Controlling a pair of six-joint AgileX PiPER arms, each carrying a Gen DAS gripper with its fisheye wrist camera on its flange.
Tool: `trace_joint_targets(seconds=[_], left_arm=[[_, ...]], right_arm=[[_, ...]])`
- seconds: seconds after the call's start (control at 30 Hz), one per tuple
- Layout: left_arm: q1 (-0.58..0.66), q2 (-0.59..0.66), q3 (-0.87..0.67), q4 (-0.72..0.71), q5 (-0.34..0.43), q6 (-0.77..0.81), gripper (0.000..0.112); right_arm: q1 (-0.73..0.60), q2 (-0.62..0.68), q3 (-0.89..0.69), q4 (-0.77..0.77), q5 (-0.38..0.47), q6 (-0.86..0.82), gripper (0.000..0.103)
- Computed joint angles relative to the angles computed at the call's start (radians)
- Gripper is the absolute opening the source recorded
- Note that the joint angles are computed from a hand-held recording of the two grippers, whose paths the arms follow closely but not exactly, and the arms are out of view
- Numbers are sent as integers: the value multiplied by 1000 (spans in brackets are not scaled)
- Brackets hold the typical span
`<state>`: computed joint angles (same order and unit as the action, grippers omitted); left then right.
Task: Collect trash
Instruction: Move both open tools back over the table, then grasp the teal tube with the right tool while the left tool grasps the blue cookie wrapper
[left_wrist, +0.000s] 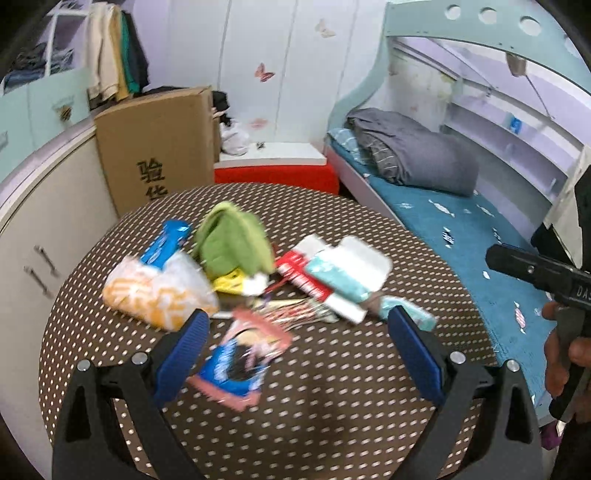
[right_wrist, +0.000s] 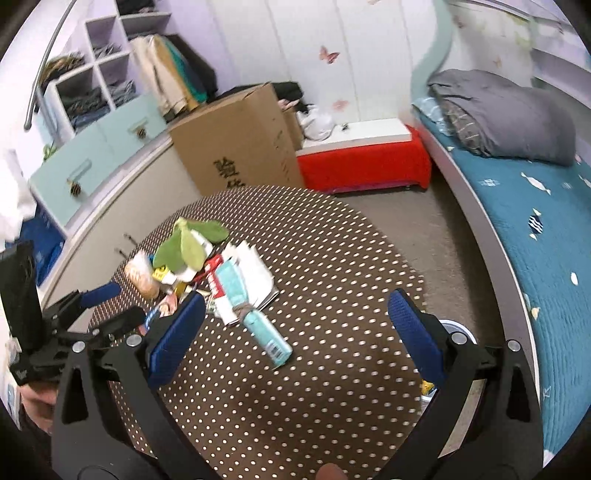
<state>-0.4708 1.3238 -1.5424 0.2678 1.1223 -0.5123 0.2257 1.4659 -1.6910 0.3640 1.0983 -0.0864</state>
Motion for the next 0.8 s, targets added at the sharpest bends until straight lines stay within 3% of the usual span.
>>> trace_joint_targets(seconds=[0.4, 0.5, 0.67, 0.8], left_arm=[[134, -62, 172, -63, -44, 87, 95], [153, -43, 184, -82, -53, 129, 95], [196, 16, 165, -158, -50, 207, 94], [200, 59, 138, -175, -49, 225, 85]], right_arm=[[81, 52, 21, 22, -10, -60, 95], [107, 94, -4, 16, 4, -69, 90], [151, 182, -64, 12, 27, -71, 64], [172, 238, -112, 0, 45, -69, 52]])
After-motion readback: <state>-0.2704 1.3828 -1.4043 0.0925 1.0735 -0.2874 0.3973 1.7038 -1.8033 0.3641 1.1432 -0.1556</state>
